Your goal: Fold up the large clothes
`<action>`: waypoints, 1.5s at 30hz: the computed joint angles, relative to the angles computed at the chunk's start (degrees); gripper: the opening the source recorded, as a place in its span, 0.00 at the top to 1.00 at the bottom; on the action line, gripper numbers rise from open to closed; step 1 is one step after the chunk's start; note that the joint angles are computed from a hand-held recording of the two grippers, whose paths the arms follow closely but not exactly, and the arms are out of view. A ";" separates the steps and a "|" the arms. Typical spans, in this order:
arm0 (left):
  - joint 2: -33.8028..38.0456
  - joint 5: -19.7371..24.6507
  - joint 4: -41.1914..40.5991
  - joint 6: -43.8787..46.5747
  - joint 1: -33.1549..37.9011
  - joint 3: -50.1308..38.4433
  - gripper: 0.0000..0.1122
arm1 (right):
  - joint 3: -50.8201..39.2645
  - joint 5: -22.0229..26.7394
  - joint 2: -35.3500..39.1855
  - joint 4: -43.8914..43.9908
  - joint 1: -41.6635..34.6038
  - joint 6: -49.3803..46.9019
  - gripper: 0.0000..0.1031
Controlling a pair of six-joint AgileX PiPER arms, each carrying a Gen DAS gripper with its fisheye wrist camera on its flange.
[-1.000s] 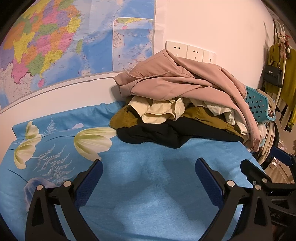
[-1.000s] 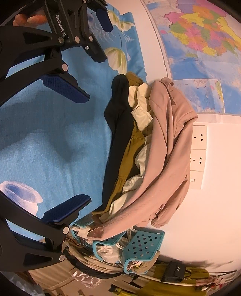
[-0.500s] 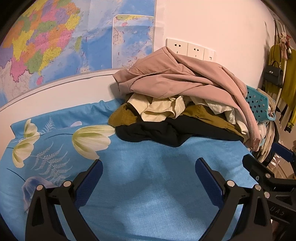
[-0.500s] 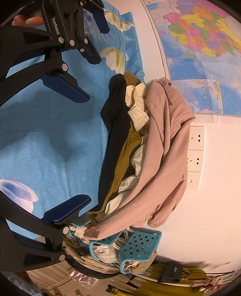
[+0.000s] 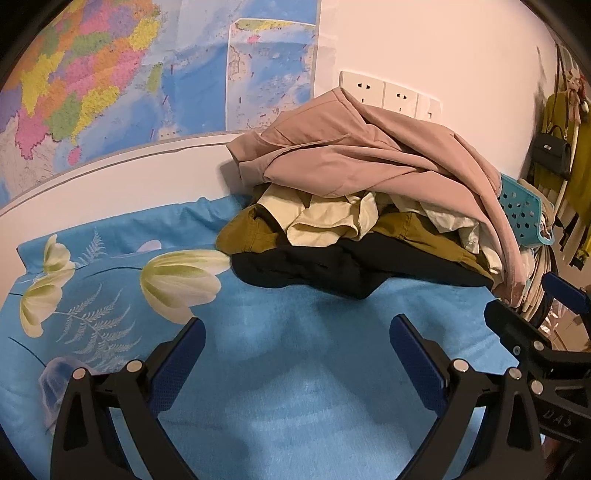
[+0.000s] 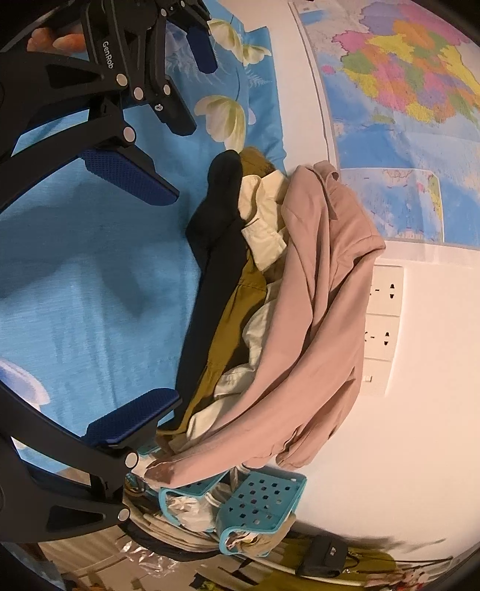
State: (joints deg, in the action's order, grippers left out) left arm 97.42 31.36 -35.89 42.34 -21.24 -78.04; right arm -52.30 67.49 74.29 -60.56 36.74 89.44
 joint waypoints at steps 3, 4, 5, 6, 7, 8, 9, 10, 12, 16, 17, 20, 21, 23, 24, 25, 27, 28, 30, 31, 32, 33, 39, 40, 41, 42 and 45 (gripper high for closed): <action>0.98 0.10 0.85 -1.06 -0.44 -1.58 0.14 | -0.34 -1.35 0.00 -0.46 -1.49 -1.44 0.05; 1.34 0.26 1.06 -1.36 -0.51 -2.16 0.14 | -0.66 -1.97 0.13 -0.63 -2.18 -2.35 0.05; 2.03 0.84 1.46 -1.95 -0.60 -3.30 0.14 | -0.93 -2.39 0.23 -0.68 -2.68 -3.04 0.05; 2.64 1.39 1.66 -2.30 -0.62 -4.27 0.14 | -1.35 -3.28 0.26 -0.73 -3.67 -4.37 0.05; 3.34 1.93 2.00 -2.92 -0.64 -5.39 0.14 | -1.85 -4.02 0.36 -0.89 -4.61 -5.70 0.05; 4.12 2.65 2.29 -3.51 -0.64 -6.68 0.14 | -2.41 -4.37 0.55 -1.07 -5.38 -6.81 0.05; 4.94 3.18 2.49 -3.98 -0.66 -8.01 0.14 | -3.20 -4.68 0.90 -1.54 -6.35 -8.24 0.05; 5.52 3.22 2.77 -4.51 -0.75 -8.91 0.14 | -4.25 -5.56 1.35 -1.71 -7.67 -10.35 0.05; 7.57 4.80 3.45 -5.73 -0.74 -12.10 0.14 | -6.44 -7.40 2.36 -1.92 -10.37 -14.23 0.05; 14.64 10.86 6.06 -9.50 -0.59 -22.78 0.14 | -13.50 -12.21 6.26 -1.01 -17.63 -24.58 0.05; 15.87 11.63 6.41 -10.32 -0.49 -24.60 0.14 | -14.84 -13.55 6.90 -0.54 -19.15 -26.63 0.05; 20.60 15.10 7.15 -12.86 -0.09 -32.18 0.14 | -21.19 -17.07 11.07 1.17 -23.56 -34.05 0.05; 21.63 15.86 7.33 -13.47 0.00 -33.97 0.14 | -23.57 -17.98 12.86 0.82 -24.62 -36.09 0.05; 24.02 17.23 7.78 -14.86 0.21 -38.12 0.14 | -28.88 -18.43 16.85 0.96 -26.12 -40.99 0.05; 24.86 17.65 8.18 -15.56 0.22 -39.63 0.14 | -31.42 -19.01 18.85 1.26 -26.92 -43.46 0.05; 25.99 18.26 8.84 -16.37 0.22 -41.61 0.14 | -34.77 -19.38 21.12 3.42 -28.01 -47.37 0.05; 27.70 19.48 9.47 -17.54 0.36 -44.53 0.14 | -40.94 -19.06 25.24 7.59 -29.89 -53.29 0.05; 28.47 20.15 9.68 -17.98 0.47 -45.76 0.14 | -44.81 -18.56 27.61 11.74 -31.12 -58.60 0.05; 30.08 21.38 10.09 -18.67 0.76 -48.22 0.14 | -49.76 -17.95 31.17 18.27 -32.75 -67.82 0.05; 31.06 22.07 10.44 -19.11 0.88 -49.75 0.14 | -52.62 -15.93 33.48 18.38 -32.80 -70.02 0.05; 32.41 23.04 10.81 -19.61 0.96 -51.89 0.14 | -54.18 -14.58 35.17 16.97 -32.53 -70.59 0.05; 33.60 23.82 11.00 -19.94 1.02 -53.72 0.14 | -55.84 -13.68 37.06 15.17 -32.35 -71.01 0.05; 39.74 28.47 10.94 -21.98 1.70 -64.17 0.14 | -62.83 -15.51 39.47 28.47 -36.46 -81.28 0.81; 41.25 29.61 10.54 -22.20 1.93 -67.09 0.14 | -63.66 -14.91 39.18 30.49 -37.10 -82.65 0.85; 42.01 29.88 10.04 -22.05 2.17 -68.49 0.14 | -62.57 -15.67 38.02 31.06 -37.48 -82.65 0.88; 42.59 29.92 8.99 -21.52 2.47 -69.60 0.14 | -60.29 -17.49 35.54 32.41 -38.15 -82.55 0.88; 43.54 29.83 3.67 -18.51 3.31 -71.69 0.14 | -55.04 -21.71 28.08 35.26 -39.80 -81.72 0.89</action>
State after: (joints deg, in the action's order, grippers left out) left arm 140.97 61.20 -32.22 23.82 -17.93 -149.73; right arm -107.34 45.78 102.37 -25.30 -3.06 7.72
